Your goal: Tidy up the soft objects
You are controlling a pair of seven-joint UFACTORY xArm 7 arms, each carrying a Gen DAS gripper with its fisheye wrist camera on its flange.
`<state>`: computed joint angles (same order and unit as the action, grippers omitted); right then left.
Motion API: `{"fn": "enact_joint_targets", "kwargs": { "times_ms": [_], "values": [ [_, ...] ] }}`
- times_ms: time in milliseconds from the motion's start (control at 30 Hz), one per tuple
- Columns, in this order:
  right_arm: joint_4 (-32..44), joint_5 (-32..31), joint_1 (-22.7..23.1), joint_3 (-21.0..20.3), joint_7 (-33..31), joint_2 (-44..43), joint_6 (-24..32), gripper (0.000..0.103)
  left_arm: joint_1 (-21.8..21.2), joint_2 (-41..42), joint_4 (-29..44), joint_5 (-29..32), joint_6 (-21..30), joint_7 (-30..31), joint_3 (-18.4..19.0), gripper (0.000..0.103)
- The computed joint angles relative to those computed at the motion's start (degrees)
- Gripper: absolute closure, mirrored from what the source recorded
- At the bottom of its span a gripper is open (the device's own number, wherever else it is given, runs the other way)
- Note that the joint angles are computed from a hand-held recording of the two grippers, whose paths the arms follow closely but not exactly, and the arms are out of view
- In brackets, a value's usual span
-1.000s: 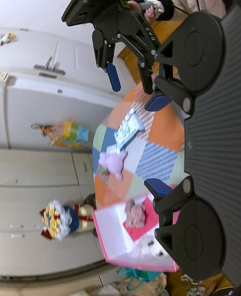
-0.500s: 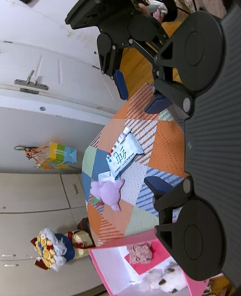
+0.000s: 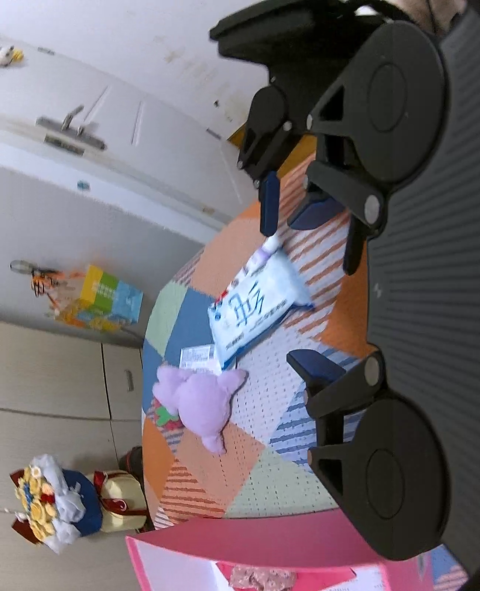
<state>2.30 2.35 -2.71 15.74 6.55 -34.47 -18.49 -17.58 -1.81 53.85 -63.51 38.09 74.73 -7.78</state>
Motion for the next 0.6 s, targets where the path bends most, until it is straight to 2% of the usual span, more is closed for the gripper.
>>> {"fn": "enact_joint_targets", "kwargs": {
  "times_ms": [100, 167, 333, 467, 600],
  "values": [
    [2.0, 1.2, -3.5, 2.3, -2.0, 7.2, -5.4, 0.018, -0.5, 4.5, 2.3, -2.0, -3.2, -0.3, -1.1, 0.040],
    [3.4, 4.2, -5.5, 4.6, -4.0, 10.8, -7.5, 0.018, -0.1, 7.8, 4.7, -2.2, -2.5, -2.2, -1.7, 0.043],
    [7.2, 11.2, -7.0, 6.3, -9.5, 18.8, -11.5, 0.018, 1.4, 13.4, 8.6, -4.2, -1.9, -4.9, -4.1, 0.050],
    [9.5, 12.8, -5.3, 3.6, -11.3, 22.6, -11.8, 0.018, 1.6, 15.8, 9.9, -6.6, -4.6, -4.1, -5.9, 0.055],
    [10.4, 8.9, -2.0, -2.4, -8.8, 24.9, -12.4, 0.018, 0.9, 17.4, 10.4, -7.8, -10.1, -3.5, -7.3, 0.055]
  ]
}}
